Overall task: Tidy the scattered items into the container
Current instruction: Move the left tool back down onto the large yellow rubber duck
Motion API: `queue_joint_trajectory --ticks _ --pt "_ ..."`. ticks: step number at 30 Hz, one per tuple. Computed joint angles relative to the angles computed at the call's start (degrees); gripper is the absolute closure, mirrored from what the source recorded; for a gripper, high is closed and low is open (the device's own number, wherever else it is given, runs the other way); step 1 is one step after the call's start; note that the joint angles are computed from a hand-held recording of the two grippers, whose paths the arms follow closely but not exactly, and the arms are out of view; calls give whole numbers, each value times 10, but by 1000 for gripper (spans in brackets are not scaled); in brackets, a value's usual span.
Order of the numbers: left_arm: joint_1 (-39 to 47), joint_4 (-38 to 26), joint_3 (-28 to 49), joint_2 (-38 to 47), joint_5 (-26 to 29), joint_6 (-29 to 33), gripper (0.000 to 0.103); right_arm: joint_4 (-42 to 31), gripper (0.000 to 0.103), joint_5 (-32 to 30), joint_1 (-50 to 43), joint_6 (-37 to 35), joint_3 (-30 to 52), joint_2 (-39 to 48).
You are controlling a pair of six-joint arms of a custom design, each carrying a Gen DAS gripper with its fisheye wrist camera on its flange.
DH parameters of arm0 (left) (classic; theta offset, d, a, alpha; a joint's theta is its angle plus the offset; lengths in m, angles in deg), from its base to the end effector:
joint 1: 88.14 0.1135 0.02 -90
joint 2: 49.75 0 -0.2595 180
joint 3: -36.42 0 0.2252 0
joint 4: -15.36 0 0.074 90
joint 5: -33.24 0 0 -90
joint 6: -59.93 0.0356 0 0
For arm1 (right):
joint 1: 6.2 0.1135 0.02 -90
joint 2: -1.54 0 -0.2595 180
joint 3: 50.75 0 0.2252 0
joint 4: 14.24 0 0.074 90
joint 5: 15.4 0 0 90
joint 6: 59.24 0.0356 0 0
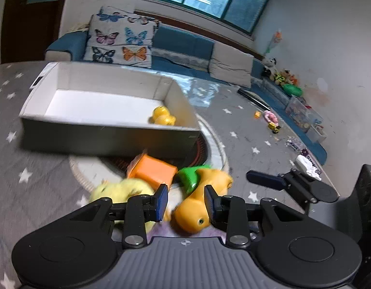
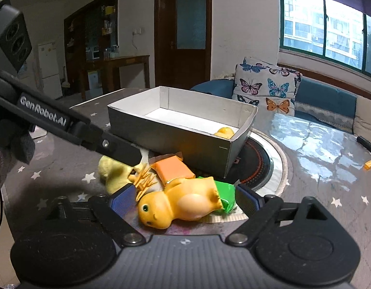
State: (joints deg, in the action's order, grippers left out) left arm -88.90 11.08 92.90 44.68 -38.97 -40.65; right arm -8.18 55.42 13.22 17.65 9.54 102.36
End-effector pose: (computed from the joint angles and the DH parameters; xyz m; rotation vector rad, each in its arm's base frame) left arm 0.2973 -0.0148 0.1612 -0.0381 2.3075 -0.4593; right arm 0.3060 0.1203 0.1611 -0.7882 2.0167 0.4263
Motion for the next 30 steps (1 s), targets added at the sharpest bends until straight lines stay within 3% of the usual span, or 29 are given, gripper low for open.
queue_joint_trajectory --ticks 10,13,30 --pt "2 18 -35 -12 9 -7 68 21 11 17 23 2 -18 4" --pt "-11 18 -21 3 11 -5 68 24 7 34 26 0 -18 15" --pt "-57 -29 79 97 -10 61 66 33 8 35 29 11 12 80"
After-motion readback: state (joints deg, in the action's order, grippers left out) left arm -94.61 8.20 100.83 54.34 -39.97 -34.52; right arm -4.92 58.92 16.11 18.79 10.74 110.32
